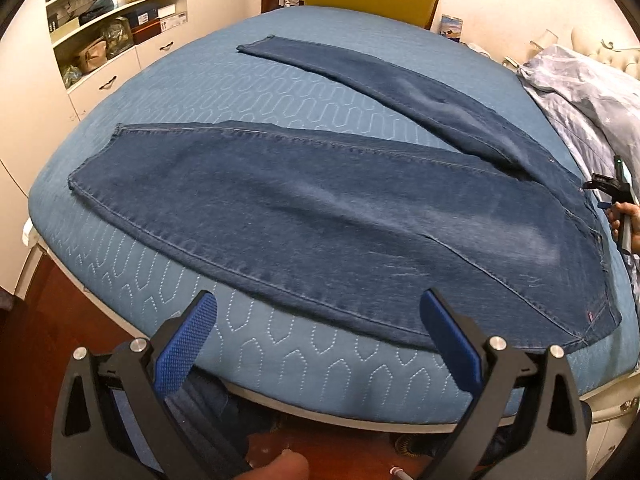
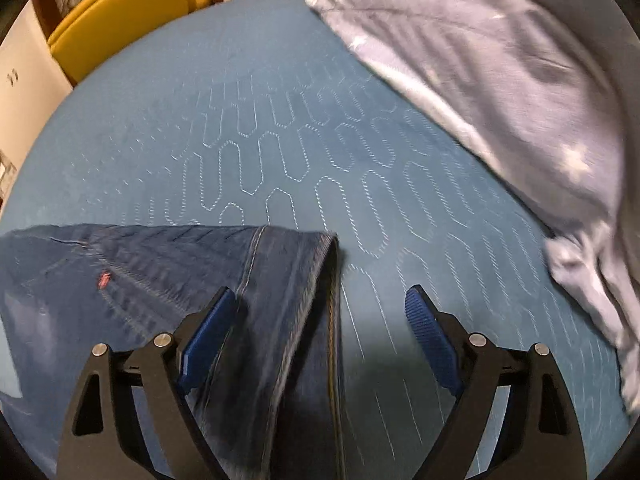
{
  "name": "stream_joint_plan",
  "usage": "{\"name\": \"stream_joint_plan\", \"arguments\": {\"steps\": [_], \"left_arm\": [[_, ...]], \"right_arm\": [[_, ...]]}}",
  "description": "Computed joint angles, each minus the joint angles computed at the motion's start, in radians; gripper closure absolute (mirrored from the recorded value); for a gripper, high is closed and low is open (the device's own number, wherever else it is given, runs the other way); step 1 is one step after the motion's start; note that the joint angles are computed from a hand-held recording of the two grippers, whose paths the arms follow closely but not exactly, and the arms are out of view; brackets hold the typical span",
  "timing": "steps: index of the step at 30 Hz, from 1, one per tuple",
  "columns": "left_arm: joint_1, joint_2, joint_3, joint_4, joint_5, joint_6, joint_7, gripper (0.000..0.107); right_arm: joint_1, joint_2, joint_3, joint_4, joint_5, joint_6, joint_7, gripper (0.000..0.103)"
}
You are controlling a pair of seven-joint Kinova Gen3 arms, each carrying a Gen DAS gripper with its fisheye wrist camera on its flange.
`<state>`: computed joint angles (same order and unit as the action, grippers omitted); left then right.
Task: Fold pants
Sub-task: 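Grasp the jeans waistband with the right gripper and lift it, then grasp a jeans leg hem with the left gripper while the right gripper holds the waistband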
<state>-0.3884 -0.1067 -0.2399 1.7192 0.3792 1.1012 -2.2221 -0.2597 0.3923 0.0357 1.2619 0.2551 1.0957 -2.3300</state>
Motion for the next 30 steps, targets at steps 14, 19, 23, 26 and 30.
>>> {"name": "stream_joint_plan", "arguments": {"steps": [14, 19, 23, 26, 30], "left_arm": [[0.008, 0.051, 0.027, -0.088, 0.062, 0.030, 0.025, 0.006], [-0.020, 0.040, -0.005, -0.123, 0.204, 0.082, -0.048, 0.006], [-0.059, 0.050, -0.042, -0.138, 0.295, 0.152, -0.110, 0.006], [-0.111, 0.101, -0.061, -0.161, 0.374, 0.242, -0.151, 0.006], [-0.181, 0.234, -0.022, -0.231, 0.467, 0.340, -0.162, 0.011]], "right_arm": [[-0.192, -0.291, -0.078, 0.168, 0.191, -0.180, 0.092, 0.090], [-0.304, -0.505, -0.222, 0.314, 0.321, -0.186, -0.052, 0.091], [-0.289, -0.662, -0.368, 0.497, 0.219, -0.237, -0.150, 0.091], [-0.210, -0.718, -0.442, 0.636, 0.097, -0.298, -0.242, 0.091], [-0.097, -0.728, -0.548, 0.723, 0.003, -0.353, -0.310, 0.091]]}}
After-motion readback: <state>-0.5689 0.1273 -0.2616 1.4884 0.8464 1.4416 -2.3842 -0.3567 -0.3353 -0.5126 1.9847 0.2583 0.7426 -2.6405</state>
